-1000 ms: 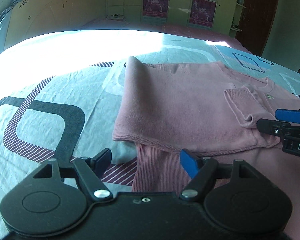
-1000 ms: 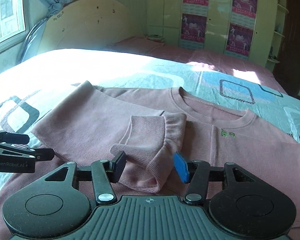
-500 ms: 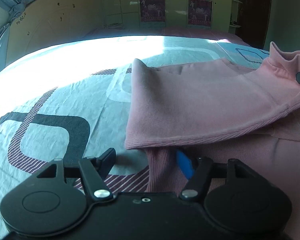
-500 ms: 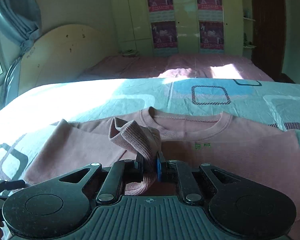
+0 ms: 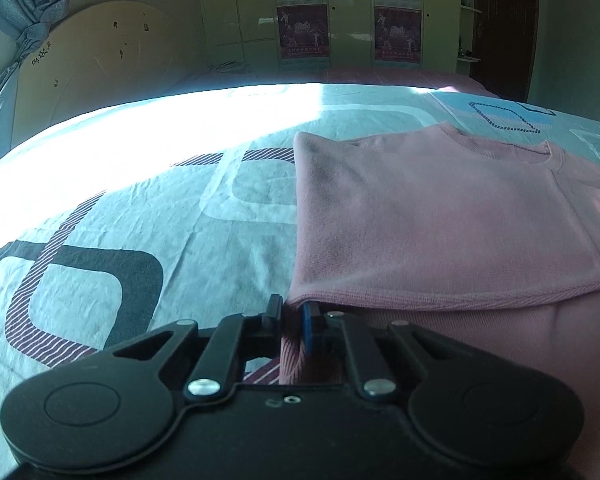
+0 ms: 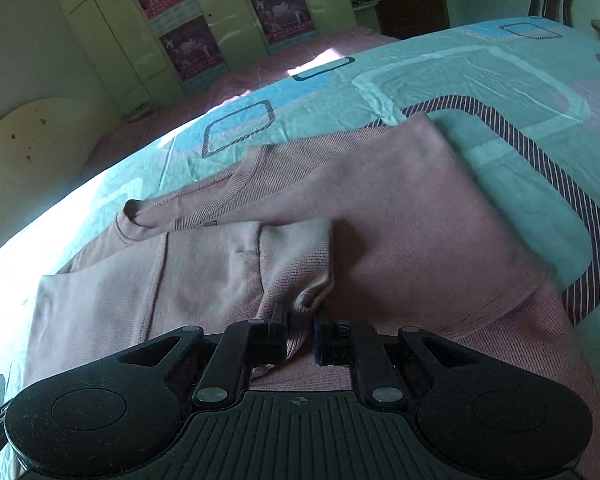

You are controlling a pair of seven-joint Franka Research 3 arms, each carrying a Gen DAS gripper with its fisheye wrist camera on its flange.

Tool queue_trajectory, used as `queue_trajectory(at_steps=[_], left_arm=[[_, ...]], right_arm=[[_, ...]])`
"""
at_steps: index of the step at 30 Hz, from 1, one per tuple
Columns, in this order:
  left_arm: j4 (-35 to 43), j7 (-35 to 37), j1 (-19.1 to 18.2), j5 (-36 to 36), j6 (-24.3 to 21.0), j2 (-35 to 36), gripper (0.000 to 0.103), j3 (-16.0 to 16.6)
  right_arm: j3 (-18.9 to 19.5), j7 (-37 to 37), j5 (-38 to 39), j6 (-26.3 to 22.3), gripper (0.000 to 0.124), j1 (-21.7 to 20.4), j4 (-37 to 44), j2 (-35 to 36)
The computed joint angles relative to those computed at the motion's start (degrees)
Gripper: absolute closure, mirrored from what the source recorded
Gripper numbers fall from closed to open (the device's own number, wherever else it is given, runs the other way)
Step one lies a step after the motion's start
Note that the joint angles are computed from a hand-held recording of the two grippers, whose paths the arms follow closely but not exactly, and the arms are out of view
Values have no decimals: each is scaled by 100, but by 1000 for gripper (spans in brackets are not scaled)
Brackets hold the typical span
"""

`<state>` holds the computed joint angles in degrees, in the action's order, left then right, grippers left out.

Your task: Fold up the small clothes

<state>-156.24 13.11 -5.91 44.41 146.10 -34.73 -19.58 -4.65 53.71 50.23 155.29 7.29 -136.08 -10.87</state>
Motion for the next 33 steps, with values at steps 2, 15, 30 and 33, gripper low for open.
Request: queue_trajectory(at_steps=[2, 15, 30, 33], left_arm=[[-21, -78, -12, -134, 85, -18, 93, 96], [107, 105, -50, -365, -90, 73, 91, 69], [341, 693, 39, -944, 91, -216, 59, 286], [717, 531, 448, -681, 414, 387, 59, 262]], right_arm=[[-46, -104, -4, -50, 113, -26, -70, -89], [-52, -346, 148, -355, 119, -84, -22, -160], [-160, -927, 344, -384, 101, -101, 517, 281], [-12, -807, 310, -321, 93, -147, 771, 625]])
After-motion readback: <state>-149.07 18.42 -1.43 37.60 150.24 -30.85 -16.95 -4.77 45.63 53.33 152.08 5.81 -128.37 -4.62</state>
